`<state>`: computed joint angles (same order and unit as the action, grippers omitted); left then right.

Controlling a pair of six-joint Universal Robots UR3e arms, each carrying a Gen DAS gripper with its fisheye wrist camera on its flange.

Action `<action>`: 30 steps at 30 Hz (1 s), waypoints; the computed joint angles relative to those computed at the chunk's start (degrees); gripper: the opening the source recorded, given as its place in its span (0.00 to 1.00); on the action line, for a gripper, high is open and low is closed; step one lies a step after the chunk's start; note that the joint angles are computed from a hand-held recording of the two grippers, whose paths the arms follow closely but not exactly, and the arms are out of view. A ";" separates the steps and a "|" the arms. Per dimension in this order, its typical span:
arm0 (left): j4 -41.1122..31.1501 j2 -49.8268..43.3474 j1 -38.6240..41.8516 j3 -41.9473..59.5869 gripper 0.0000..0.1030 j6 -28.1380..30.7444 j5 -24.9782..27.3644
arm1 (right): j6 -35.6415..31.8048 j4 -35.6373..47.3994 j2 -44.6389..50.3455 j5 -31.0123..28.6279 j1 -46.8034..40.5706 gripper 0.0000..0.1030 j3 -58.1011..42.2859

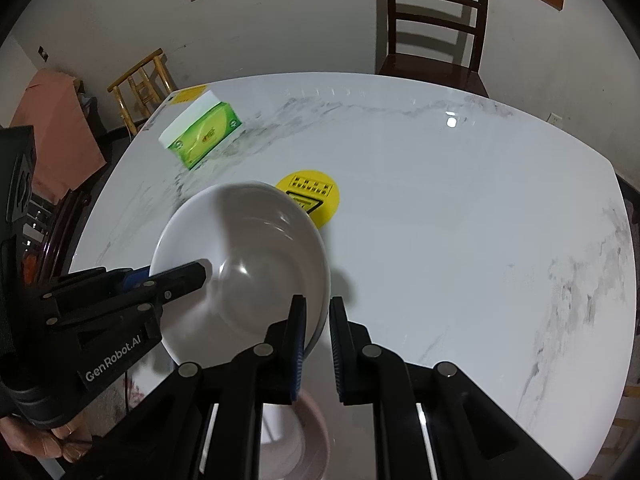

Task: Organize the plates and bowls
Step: 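Lift the 'Rabbit' bowl with both tools and carry it over the 'Dog' bowl, then lower the 'Rabbit' bowl into the 'Dog' bowl with both tools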

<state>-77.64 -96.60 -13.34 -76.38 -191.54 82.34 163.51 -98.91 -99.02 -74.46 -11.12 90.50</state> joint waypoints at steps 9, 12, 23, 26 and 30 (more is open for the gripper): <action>-0.48 9.29 -0.32 -8.44 0.08 0.33 -0.02 | -0.30 2.99 -9.64 -0.68 0.41 0.12 6.04; -0.67 12.32 -0.71 -11.15 0.08 0.13 0.09 | -0.90 4.52 -13.17 -0.72 0.33 0.12 8.28; -2.58 22.79 -0.95 -21.25 0.08 0.16 -1.17 | -3.09 10.03 -23.55 -0.68 -1.01 0.12 15.07; -2.73 24.36 -1.48 -23.30 0.08 -0.12 -1.06 | -3.09 10.68 -25.18 -1.04 -0.92 0.12 16.75; -2.55 25.75 -2.33 -25.31 0.08 -0.56 -0.72 | -3.54 11.89 -27.21 -1.07 -1.50 0.12 18.58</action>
